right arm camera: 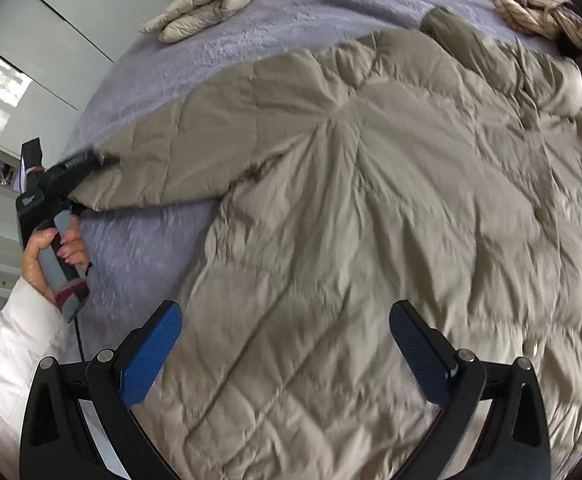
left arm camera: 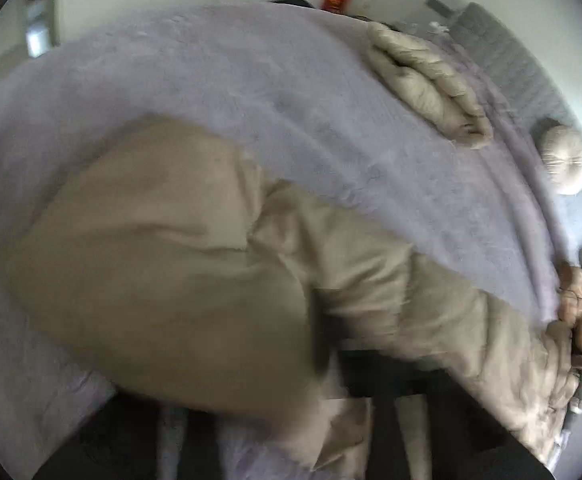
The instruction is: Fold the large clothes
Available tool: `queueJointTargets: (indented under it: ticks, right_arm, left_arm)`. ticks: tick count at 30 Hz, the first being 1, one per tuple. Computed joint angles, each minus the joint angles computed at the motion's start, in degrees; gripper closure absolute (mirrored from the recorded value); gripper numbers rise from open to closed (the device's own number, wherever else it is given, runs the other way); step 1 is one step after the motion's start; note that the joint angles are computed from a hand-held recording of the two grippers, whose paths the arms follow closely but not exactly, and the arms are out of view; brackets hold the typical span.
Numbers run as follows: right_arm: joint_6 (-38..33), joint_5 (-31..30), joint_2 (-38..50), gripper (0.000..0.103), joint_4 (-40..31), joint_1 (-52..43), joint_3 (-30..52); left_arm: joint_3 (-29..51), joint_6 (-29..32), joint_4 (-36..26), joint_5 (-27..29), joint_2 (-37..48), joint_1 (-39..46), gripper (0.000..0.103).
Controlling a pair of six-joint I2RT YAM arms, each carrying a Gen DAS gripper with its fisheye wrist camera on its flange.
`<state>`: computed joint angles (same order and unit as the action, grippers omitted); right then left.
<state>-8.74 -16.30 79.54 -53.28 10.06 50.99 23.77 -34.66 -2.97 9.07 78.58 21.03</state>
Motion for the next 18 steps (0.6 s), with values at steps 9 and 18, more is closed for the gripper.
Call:
queueJointTargets:
  ticks: [9, 18]
  right_arm:
    - [9.49, -5.17, 13.05, 0.037, 15.31, 4.26, 7.62]
    - [19.82, -13.11, 33.45, 0.093, 28.54, 6.64, 9.47]
  left_arm:
    - [4.42, 4.52, -12.54, -3.75, -16.97, -3.57, 0.096]
    - [9.89, 5.99, -19.51, -3.22, -22.59, -8.76, 0.096]
